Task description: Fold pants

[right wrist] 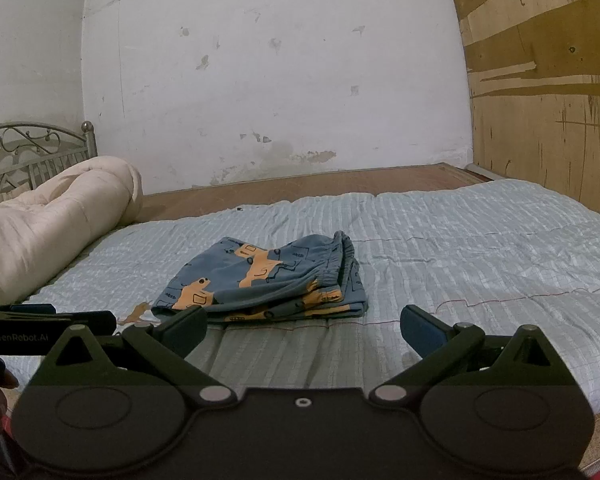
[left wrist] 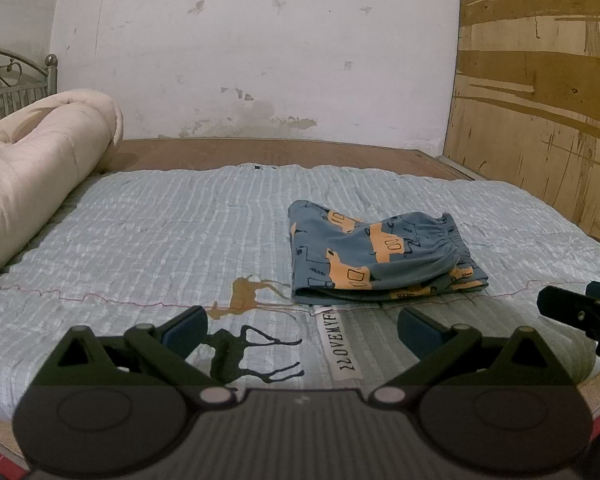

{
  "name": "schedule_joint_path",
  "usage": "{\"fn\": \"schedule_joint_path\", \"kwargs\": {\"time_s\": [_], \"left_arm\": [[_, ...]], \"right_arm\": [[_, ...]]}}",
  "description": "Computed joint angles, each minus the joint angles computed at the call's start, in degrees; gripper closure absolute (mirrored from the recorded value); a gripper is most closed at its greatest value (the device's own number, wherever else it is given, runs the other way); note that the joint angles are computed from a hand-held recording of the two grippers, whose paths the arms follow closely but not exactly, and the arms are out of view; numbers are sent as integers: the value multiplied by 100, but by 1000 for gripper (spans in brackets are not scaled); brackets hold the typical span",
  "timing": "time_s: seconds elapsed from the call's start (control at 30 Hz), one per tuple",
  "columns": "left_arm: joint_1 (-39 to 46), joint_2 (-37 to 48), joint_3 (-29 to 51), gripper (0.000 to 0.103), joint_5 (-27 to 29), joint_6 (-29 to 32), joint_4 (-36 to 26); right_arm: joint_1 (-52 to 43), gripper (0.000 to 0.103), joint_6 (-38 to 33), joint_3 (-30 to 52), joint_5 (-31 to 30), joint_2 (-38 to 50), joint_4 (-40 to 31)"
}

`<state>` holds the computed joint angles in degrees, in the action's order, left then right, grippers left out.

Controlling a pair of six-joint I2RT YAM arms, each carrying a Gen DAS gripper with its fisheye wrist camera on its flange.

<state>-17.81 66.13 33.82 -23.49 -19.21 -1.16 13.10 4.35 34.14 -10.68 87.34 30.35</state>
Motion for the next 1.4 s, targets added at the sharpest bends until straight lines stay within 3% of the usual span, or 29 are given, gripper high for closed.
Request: {"fn": "schedule_joint_path", "kwargs": {"time_s": [1.4], "left_arm": [[-9, 20, 10, 0, 3, 7, 8]], "right_arm": [[-10, 1, 1, -12, -119, 46, 25]]}}
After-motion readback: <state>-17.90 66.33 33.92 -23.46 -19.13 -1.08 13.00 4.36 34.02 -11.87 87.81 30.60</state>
